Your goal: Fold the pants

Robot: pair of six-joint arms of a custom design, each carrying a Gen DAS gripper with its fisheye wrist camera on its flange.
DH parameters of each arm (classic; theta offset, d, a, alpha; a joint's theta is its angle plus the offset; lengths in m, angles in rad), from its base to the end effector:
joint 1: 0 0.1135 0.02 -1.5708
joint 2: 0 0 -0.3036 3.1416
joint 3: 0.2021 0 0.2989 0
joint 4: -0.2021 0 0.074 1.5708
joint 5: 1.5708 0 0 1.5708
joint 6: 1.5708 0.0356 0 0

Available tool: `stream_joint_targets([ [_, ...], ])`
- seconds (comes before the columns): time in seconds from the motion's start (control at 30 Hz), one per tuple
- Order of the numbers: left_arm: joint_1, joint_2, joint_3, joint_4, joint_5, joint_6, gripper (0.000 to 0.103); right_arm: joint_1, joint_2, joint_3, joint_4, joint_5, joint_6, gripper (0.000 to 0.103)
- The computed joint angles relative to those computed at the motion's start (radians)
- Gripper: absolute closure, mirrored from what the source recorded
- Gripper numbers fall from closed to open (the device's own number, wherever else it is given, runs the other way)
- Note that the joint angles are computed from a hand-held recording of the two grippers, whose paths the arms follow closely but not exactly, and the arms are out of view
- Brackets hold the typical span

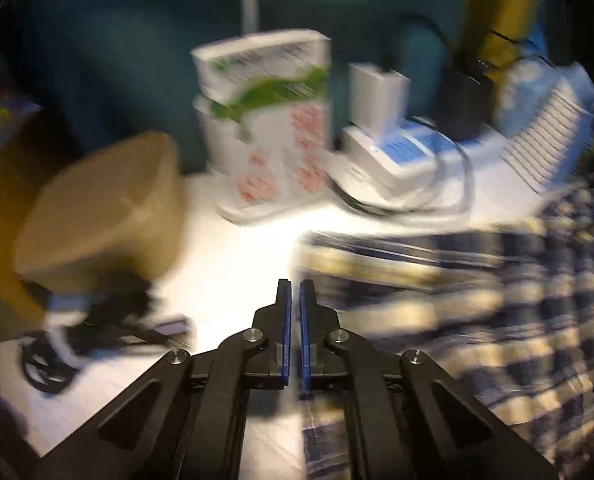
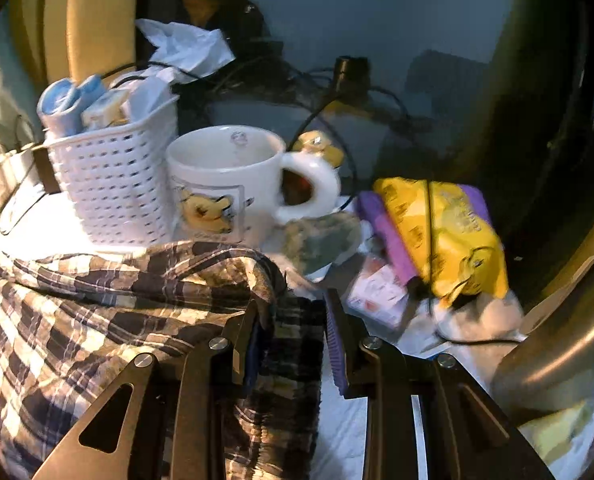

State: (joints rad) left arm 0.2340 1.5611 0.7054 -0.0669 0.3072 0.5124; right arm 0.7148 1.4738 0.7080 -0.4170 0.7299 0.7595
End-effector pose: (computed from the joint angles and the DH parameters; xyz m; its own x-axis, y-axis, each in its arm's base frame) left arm 0.3133 0.0636 0.1493 -0.6971 0.3142 -0.6444 0.3423 0.9356 0.0859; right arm 0.2280 0.1664 0.1629 -0.7121 0.0614 -0.6994 0.2653 0.9458 -0.1871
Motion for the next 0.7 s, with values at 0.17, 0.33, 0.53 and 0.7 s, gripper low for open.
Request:
stream_joint_targets([
  [0.17,0.073,-0.043,0.049,-0.158,0.047,0.042,0.094,-0.049,-0.006,-0.009,-0.009,-0.039,-0.026,0.074],
  [0.33,0.221,-0.187,-0.016,-0.391,0.220,0.213,0.035,-0.010,-0.066,-0.050,-0.013,-0.037,-0.007,0.026],
  [0.53,0.382,-0.281,-0.093,-0.697,0.286,0.489,0.035,0.167,-0.213,-0.080,-0.188,0.016,0.146,0.026],
  [0.7,0.467,-0.309,-0.144,-0.787,0.282,0.594,0.025,0.432,-0.286,-0.086,-0.449,0.056,0.477,0.026],
])
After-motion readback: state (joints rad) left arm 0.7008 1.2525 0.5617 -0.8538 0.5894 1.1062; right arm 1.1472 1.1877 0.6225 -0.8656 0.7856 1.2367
